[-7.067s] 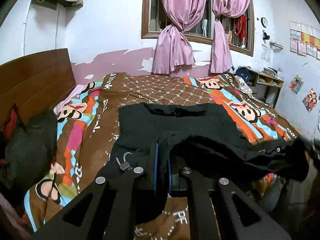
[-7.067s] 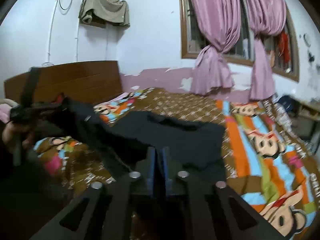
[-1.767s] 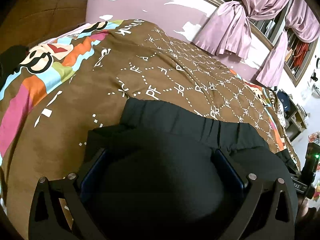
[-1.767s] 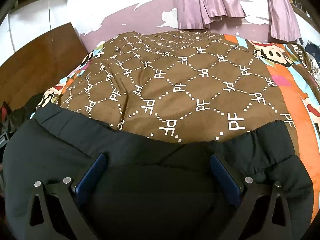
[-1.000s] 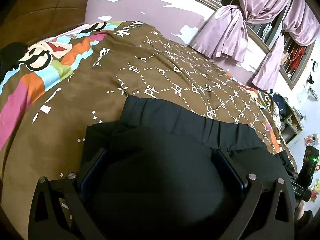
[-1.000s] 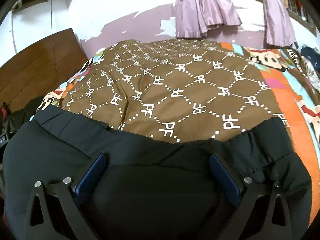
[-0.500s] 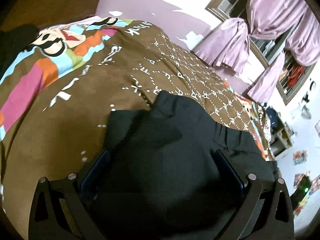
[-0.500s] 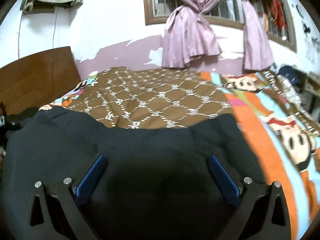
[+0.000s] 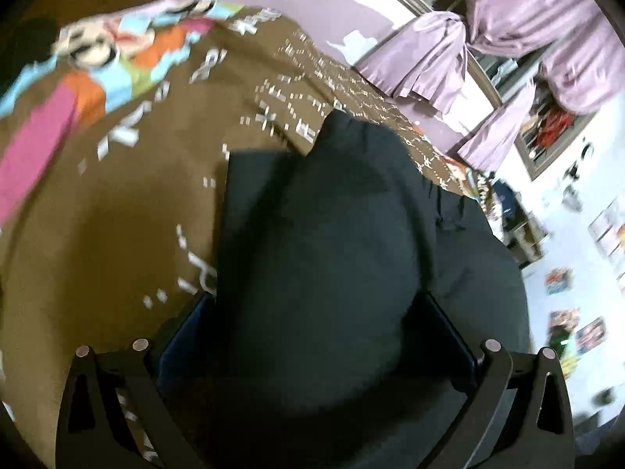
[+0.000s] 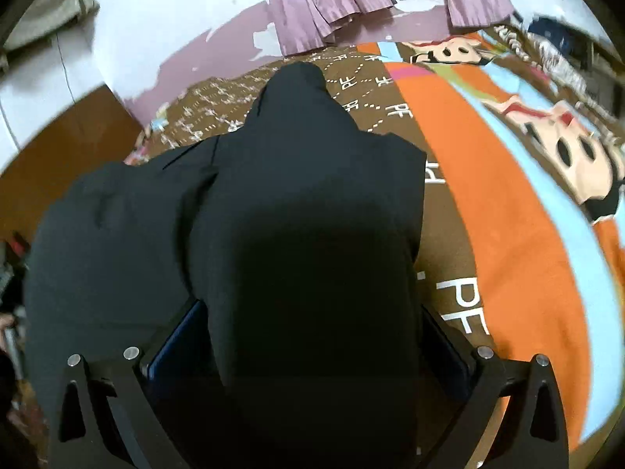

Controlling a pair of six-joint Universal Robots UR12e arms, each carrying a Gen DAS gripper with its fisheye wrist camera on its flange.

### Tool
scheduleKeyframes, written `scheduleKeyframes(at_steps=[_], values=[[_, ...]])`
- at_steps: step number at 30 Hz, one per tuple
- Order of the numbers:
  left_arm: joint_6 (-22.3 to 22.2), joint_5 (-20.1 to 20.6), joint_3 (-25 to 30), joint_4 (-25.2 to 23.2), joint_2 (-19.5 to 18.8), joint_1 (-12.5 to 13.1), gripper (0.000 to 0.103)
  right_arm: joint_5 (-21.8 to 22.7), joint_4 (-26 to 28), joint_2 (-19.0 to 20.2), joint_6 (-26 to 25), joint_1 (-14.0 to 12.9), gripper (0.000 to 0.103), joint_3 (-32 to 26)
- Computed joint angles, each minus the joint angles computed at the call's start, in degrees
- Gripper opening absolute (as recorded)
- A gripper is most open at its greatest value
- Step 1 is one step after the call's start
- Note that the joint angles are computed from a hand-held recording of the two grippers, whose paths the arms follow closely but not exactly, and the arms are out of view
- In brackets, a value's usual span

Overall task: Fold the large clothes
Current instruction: 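Grasp the black jacket bundle with both grippers and lift it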

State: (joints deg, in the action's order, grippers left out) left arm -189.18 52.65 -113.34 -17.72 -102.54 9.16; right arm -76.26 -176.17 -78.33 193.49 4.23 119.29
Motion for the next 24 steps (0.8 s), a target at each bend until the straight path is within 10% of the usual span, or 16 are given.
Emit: scheduleKeyframes(at_steps=[10, 24], values=[[-2.2, -6.6, -3.3, 10.1, -1.6, 1.9, 0.102, 2.5, -7.9, 0.8, 0.2, -0.7, 0.103, 2.3], [-3.3, -7.8, -3.0, 11.2, -2.2, 1.9, 0.102, -0.9, -9.0, 0.5, 2.5, 0.5, 0.103, 2.9]])
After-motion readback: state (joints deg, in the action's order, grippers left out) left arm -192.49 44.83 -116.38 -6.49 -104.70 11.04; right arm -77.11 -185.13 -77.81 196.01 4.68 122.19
